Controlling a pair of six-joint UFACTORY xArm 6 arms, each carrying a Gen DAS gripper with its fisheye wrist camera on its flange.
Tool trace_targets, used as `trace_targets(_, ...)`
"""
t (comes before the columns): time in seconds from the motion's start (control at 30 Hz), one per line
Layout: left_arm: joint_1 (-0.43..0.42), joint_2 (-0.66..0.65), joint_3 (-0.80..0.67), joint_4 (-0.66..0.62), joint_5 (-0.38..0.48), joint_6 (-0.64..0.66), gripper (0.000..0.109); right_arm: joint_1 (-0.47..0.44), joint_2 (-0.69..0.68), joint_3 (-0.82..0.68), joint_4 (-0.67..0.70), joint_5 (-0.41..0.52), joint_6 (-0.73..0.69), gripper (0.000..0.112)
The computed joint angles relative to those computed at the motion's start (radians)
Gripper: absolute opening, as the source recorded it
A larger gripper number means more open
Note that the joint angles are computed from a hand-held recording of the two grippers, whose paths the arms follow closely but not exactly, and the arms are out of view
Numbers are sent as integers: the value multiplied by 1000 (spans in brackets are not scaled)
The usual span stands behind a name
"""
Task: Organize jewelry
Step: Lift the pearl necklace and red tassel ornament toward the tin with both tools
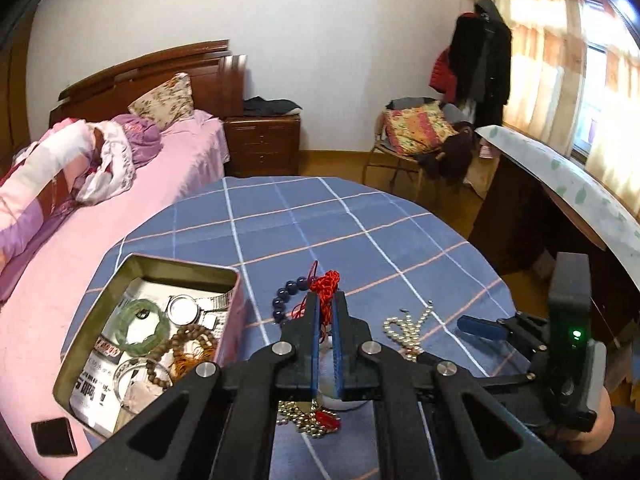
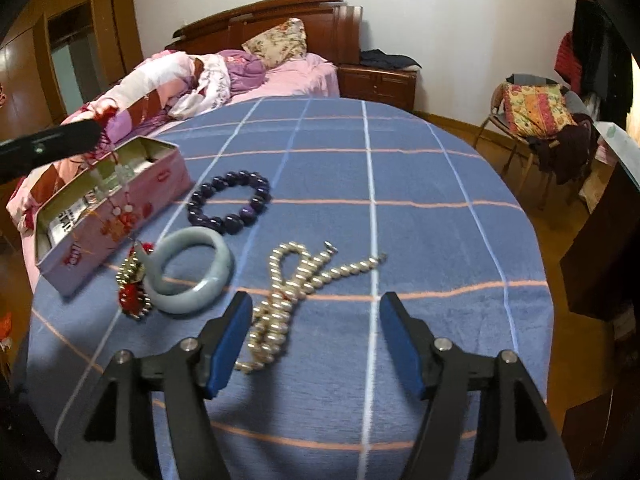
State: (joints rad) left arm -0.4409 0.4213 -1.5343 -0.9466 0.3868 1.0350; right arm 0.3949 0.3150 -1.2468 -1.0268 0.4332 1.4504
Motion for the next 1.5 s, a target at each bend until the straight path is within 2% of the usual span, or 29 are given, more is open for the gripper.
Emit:
trace_targets(0.23, 13, -39, 15, -93, 12, 78, 4, 22, 73, -76, 156, 42, -172, 68)
trace_targets(0.27, 15, -42, 13, -103, 18, 88, 4, 22, 75, -79, 161, 47, -180, 64)
trace_targets(0.3, 15, -47, 14, -114, 19, 98, 4, 21, 72, -74, 165, 48, -182, 55)
trace_targets(0.33, 15, -52, 15, -123, 17, 106, 4, 18, 69, -65, 183, 38, -196, 43)
trace_targets(0.37, 16, -54, 14, -126, 19, 109, 4, 21, 66, -65, 161, 57, -185, 24)
trace_targets(0.4, 16, -57, 12, -129, 20, 113, 4, 24, 62, -62, 157, 71, -186, 18)
trace_targets(0.47, 15, -61, 13, -136, 15, 122, 4, 17, 48, -42, 158, 49, -185, 15)
trace_targets(0.5, 15, -62, 11, -138, 15, 126, 4, 17, 41, -37, 136, 48, -166, 9)
trace_targets(0.7, 22, -65, -9, -145, 13, 134, 4, 20, 6, -26, 72, 63, -127, 9)
trace_targets(1.07, 46, -64, -45, -124, -8, 126, 4, 11, -40, -27, -56, 32, 0, 9)
trace_targets(1.5, 100, -25, -101, -58, -61, 60, 4, 29, 68, -224, -89, -13, -52, 9)
